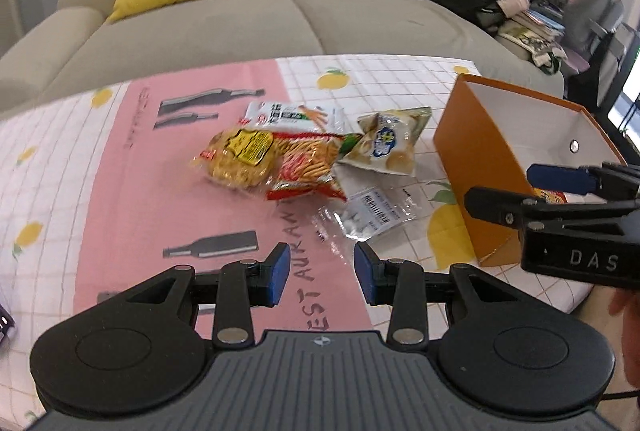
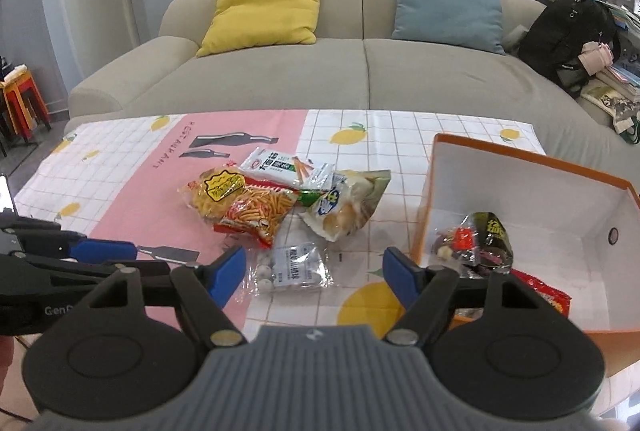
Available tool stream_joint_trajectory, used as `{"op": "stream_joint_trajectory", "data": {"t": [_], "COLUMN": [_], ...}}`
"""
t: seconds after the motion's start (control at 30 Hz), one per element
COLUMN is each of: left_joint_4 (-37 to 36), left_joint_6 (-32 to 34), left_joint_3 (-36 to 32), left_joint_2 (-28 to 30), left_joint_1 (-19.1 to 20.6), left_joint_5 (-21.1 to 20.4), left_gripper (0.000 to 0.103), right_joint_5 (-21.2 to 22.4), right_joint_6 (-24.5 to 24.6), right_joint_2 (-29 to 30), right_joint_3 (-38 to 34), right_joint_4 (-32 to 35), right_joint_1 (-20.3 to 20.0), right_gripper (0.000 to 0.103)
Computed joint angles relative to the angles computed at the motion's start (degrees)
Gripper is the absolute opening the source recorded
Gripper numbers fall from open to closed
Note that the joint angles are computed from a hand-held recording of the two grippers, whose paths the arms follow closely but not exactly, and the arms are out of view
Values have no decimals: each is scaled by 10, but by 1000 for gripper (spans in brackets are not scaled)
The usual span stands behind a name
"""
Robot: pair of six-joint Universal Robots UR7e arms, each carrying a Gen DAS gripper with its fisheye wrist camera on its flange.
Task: Organize snacks
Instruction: 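Move both grippers back toward the remaining snack pile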
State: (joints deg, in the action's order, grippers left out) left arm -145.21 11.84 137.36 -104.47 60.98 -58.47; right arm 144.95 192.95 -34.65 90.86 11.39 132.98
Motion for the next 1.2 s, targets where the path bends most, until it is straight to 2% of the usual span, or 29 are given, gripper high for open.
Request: {"op": "stream_joint_trajectory", "data": {"t": [0.13, 0.2, 0.27, 0.4, 0.57, 0.83, 0.97, 1.07, 1.2], "left_joint_4": [-17, -27, -35, -61, -94, -80, -78, -87, -85], "left_joint_6": [5, 7, 9, 16, 21, 20, 34, 46, 52], "left_joint_3": [-9, -17, -25, -47, -82, -154, -173, -178, -183], "left_joint_2": [16, 29, 43, 84, 143, 235, 269, 289, 302], "left_joint_1": [23, 31, 35, 47, 72, 115, 122, 119, 120], "left_joint_5": [-21, -27, -28, -32, -59, -95, -92, -75, -64], "left_gripper": [44, 50, 52, 58, 62, 66, 67, 67, 66], "right_joint_5": [-7, -8, -11, -12, -11, -25, -46, -56, -55], "right_joint_6": [-7, -18, -30, -57, -72, -84, -71, -65, -53], "right_joint_2": [20, 30, 37, 48, 61, 72, 74, 79, 96], "right_joint_3": [-17, -26, -35, -55, -89, -131, -145, -158, -185], "right_joint_4": [7, 10, 15, 21, 29, 33, 47, 59, 83], "right_joint_1": [-6, -11, -18, -37, -64, -106, -127, -138, -149], "right_gripper": [73, 72, 67, 60, 59, 57, 57, 57, 57]}}
